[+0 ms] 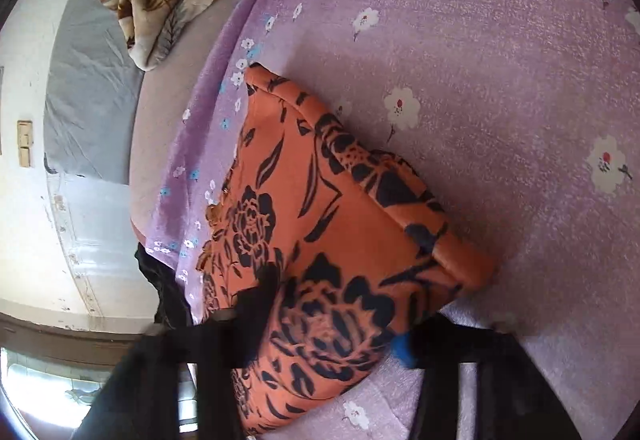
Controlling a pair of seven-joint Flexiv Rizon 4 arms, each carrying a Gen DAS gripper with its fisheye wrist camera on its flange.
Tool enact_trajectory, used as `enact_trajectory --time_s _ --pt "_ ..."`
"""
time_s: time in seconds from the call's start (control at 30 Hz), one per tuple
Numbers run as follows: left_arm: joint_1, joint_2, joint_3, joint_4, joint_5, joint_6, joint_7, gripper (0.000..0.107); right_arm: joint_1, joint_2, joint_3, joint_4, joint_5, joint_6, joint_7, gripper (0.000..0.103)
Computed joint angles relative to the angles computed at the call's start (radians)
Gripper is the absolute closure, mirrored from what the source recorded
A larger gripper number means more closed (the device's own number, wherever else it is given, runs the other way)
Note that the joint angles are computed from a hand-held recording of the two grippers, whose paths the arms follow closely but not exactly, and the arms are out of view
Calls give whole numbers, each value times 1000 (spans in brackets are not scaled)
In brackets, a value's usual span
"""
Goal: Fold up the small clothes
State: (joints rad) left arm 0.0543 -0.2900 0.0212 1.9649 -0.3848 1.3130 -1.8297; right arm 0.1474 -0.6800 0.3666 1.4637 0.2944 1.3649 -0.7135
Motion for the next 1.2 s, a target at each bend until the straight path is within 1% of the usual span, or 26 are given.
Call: enact_trajectory --time_s 0.03,0.1,0.17,0.2,0.27,0.33,0.37,0.4,0.43,0.47,0.5,0.53,0.57,0.6,0.63,0.67,0.7,0.73,0.77,0.8,0.87,0.93,1.07,1.1,1.13,1.2 --pt "5 3 -4 -7 -5 1 19 95 -4 -10 2 -15 -8 -18 -8 86" --pt "4 26 -8 -10 12 41 42 96 -12 -9 8 -28 -26 -39 -53 90" --pt "-10 60 -2 -3 43 95 57 96 -7 20 1 -19 -41 -23 -94 91" --pt "-30 73 20 -5 86 114 38 96 2 37 -12 -14 -57 -16 -109 91" --pt "-52 98 41 18 124 134 12 96 41 79 -66 16 -98 8 -105 92" --pt "-97 78 110 -3 248 79 -94 96 44 94 -76 38 -117 7 -112 92" --pt "-98 55 125 -25 313 22 -152 95 43 90 -81 45 -117 -2 -107 91" --pt "-74 29 108 -46 317 -69 -147 93 22 70 -58 41 -107 -15 -105 89" --pt "-54 3 89 -34 260 -94 -99 89 -21 35 -2 15 -65 -47 -146 87" --pt "-41 4 75 -14 230 -55 -89 86 -78 -7 72 -12 -41 -92 -173 85" --pt "-25 13 56 10 208 -4 -66 78 -108 -30 113 -26 45 -71 -235 84" --pt "-32 18 70 1 224 -18 -85 69 -134 -38 150 -24 95 -31 -276 81" --pt "-33 18 75 -3 224 -14 -106 46 -145 -34 163 -24 119 -21 -299 67" --pt "-29 15 73 -3 214 -1 -121 34 -140 -26 157 -20 132 3 -314 44" --pt "-24 10 70 -5 203 6 -125 33 -153 -37 184 -33 152 28 -353 37" --pt "-6 4 48 -7 176 1 -102 34 -149 -41 185 -51 173 22 -376 35" --pt "22 -3 8 -6 123 -8 -44 38 -125 -38 153 -57 145 3 -340 35" --pt "25 -13 0 -15 101 -25 -10 52 -105 -38 127 -68 131 -14 -328 35" --pt "10 -21 25 -42 144 -57 -16 90 -81 -41 99 -81 113 -30 -320 48" --pt "12 -24 24 -57 148 -75 0 92 -53 -39 58 -89 88 -51 -294 88" --pt "25 -16 10 -78 110 -96 39 94 -49 -44 44 -111 83 -97 -277 88" --pt "23 22 3 -91 108 -52 78 95 -35 -29 28 -132 60 -104 -297 90" --pt "9 114 -6 -128 82 31 139 95 -17 48 31 -186 28 -78 -384 94" --pt "2 142 -4 -122 80 49 155 95 -17 68 38 -200 25 -78 -410 94" --pt "3 185 -14 -89 47 65 189 95 -11 94 33 -200 21 -70 -427 94" --pt "-17 261 -5 -8 4 84 230 94 6 152 14 -165 15 -45 -444 94"
